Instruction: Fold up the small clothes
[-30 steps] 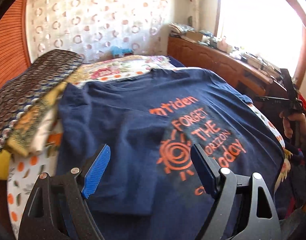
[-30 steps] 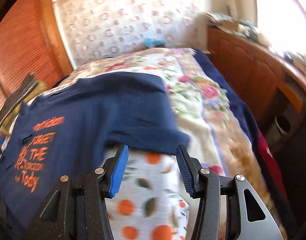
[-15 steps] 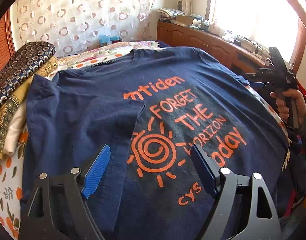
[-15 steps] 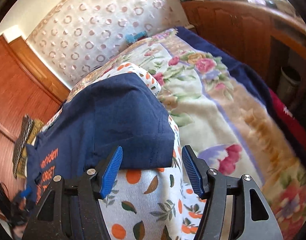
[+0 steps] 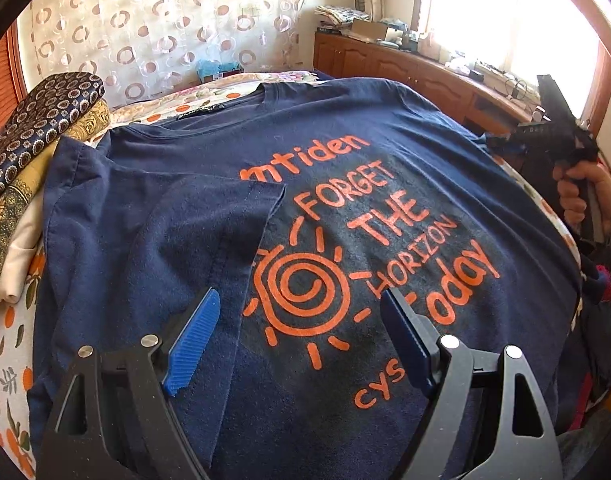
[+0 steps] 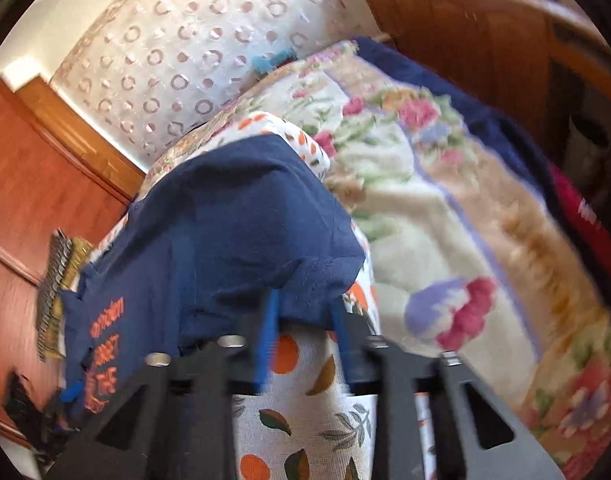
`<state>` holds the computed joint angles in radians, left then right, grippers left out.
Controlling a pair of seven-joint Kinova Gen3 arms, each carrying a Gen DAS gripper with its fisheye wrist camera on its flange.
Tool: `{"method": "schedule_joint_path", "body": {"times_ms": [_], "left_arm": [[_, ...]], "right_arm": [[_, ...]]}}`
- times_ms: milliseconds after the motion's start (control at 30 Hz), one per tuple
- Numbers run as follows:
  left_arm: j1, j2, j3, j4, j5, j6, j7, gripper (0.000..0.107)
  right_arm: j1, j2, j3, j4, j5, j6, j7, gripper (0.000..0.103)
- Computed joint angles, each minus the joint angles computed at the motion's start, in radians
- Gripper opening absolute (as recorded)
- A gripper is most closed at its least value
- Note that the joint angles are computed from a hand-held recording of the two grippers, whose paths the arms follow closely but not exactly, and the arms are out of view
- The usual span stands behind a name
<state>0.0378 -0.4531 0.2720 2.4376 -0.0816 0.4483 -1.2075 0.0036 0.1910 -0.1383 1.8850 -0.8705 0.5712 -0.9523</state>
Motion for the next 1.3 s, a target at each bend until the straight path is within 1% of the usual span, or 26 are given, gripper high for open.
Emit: {"method": "schedule_joint_path", "body": {"times_ms": [67, 133, 167, 233, 267, 367, 467, 533, 567, 600, 633, 667, 700, 767, 833, 900, 933, 967, 1000, 1033, 1067, 1100, 1167, 1200, 1233, 1300], "left_arm": [[-0.017, 0.002, 0.026, -0.003, -0.011, 0.004, 0.014, 0.083], [-0.016, 0.002, 0.025, -0.004, -0.014, 0.006, 0.018, 0.083], [-0.011, 0.002, 0.017, -0.003, -0.014, 0.007, 0.014, 0.083], [-0.007, 0.000, 0.012, -0.002, -0.013, 0.006, 0.014, 0.083], [-0.007, -0.001, 0.013, -0.002, -0.013, 0.007, 0.015, 0.083], [-0.010, 0.000, 0.018, -0.002, -0.017, 0.007, 0.019, 0.083], [-0.006, -0.001, 0.013, 0.001, -0.017, 0.004, 0.017, 0.083], [-0.013, -0.006, 0.021, 0.000, -0.019, 0.006, 0.023, 0.083], [-0.022, -0.012, 0.030, 0.000, -0.023, 0.006, 0.030, 0.083], [-0.022, -0.015, 0.031, -0.005, -0.025, 0.009, 0.031, 0.083], [-0.006, -0.015, 0.017, -0.013, -0.021, 0.014, 0.020, 0.083], [0.018, -0.017, -0.005, -0.024, -0.013, 0.018, 0.002, 0.083], [0.037, -0.020, -0.021, -0.040, -0.008, 0.023, -0.016, 0.083], [0.052, -0.017, -0.028, -0.080, -0.008, 0.029, -0.044, 0.083], [0.053, 0.003, -0.023, -0.118, -0.012, 0.034, -0.064, 0.083], [0.059, 0.035, -0.027, -0.155, -0.017, 0.030, -0.090, 0.083], [0.055, 0.052, -0.022, -0.171, -0.020, 0.028, -0.095, 0.083], [0.054, 0.074, -0.022, -0.189, -0.024, 0.022, -0.101, 0.083], [0.054, 0.089, -0.023, -0.200, -0.025, 0.018, -0.105, 0.083], [0.054, 0.107, -0.025, -0.211, -0.026, 0.012, -0.109, 0.083], [0.054, 0.117, -0.025, -0.217, -0.027, 0.007, -0.108, 0.083], [0.059, 0.135, -0.033, -0.225, -0.025, 0.000, -0.113, 0.083], [0.061, 0.160, -0.037, -0.236, -0.029, -0.011, -0.115, 0.083], [0.063, 0.173, -0.041, -0.242, -0.032, -0.016, -0.118, 0.083], [0.063, 0.182, -0.041, -0.246, -0.036, -0.020, -0.117, 0.083], [0.079, 0.192, -0.066, -0.241, -0.027, -0.034, -0.134, 0.083]], "right_arm": [[-0.024, -0.040, -0.011, 0.021, 0.018, -0.058, 0.021, 0.013], [-0.071, -0.089, -0.016, 0.042, 0.069, -0.136, 0.008, 0.012], [-0.084, -0.111, -0.033, 0.048, 0.110, -0.170, -0.012, 0.011], [-0.162, -0.156, -0.022, 0.063, 0.191, -0.226, -0.040, 0.011], [-0.191, -0.175, -0.024, 0.068, 0.216, -0.239, -0.034, 0.011], [-0.258, -0.210, -0.029, 0.075, 0.216, -0.212, 0.032, 0.011], [-0.311, -0.210, -0.012, 0.086, 0.202, -0.158, 0.093, 0.012], [-0.322, -0.199, -0.007, 0.098, 0.228, -0.139, 0.075, 0.019], [-0.320, -0.195, -0.005, 0.109, 0.232, -0.141, 0.074, 0.027], [-0.314, -0.193, -0.001, 0.123, 0.220, -0.144, 0.090, 0.035], [-0.306, -0.196, 0.011, 0.139, 0.192, -0.144, 0.119, 0.039], [-0.297, -0.201, 0.024, 0.149, 0.152, -0.142, 0.157, 0.048], [-0.285, -0.207, 0.042, 0.160, 0.111, -0.135, 0.196, 0.053], [-0.263, -0.226, 0.067, 0.187, 0.030, -0.136, 0.266, 0.054], [-0.249, -0.250, 0.110, 0.212, -0.042, -0.129, 0.333, 0.054], [-0.227, -0.257, 0.123, 0.222, -0.057, -0.149, 0.348, 0.054], [-0.212, -0.256, 0.112, 0.228, -0.056, -0.175, 0.345, 0.054], [-0.214, -0.251, 0.117, 0.232, -0.072, -0.194, 0.357, 0.054], [-0.226, -0.242, 0.142, 0.232, -0.093, -0.197, 0.374, 0.054], [-0.221, -0.229, 0.147, 0.225, -0.101, -0.192, 0.374, 0.054], [-0.217, -0.207, 0.138, 0.215, -0.093, -0.199, 0.359, 0.054], [-0.232, -0.189, 0.143, 0.207, -0.069, -0.208, 0.332, 0.054], [-0.310, -0.141, 0.201, 0.175, 0.013, -0.210, 0.259, 0.054], [-0.356, -0.120, 0.235, 0.158, 0.052, -0.206, 0.218, 0.047], [-0.402, -0.096, 0.270, 0.133, 0.092, -0.195, 0.178, 0.045], [-0.493, -0.053, 0.350, 0.077, 0.171, -0.179, 0.096, 0.044]]}}
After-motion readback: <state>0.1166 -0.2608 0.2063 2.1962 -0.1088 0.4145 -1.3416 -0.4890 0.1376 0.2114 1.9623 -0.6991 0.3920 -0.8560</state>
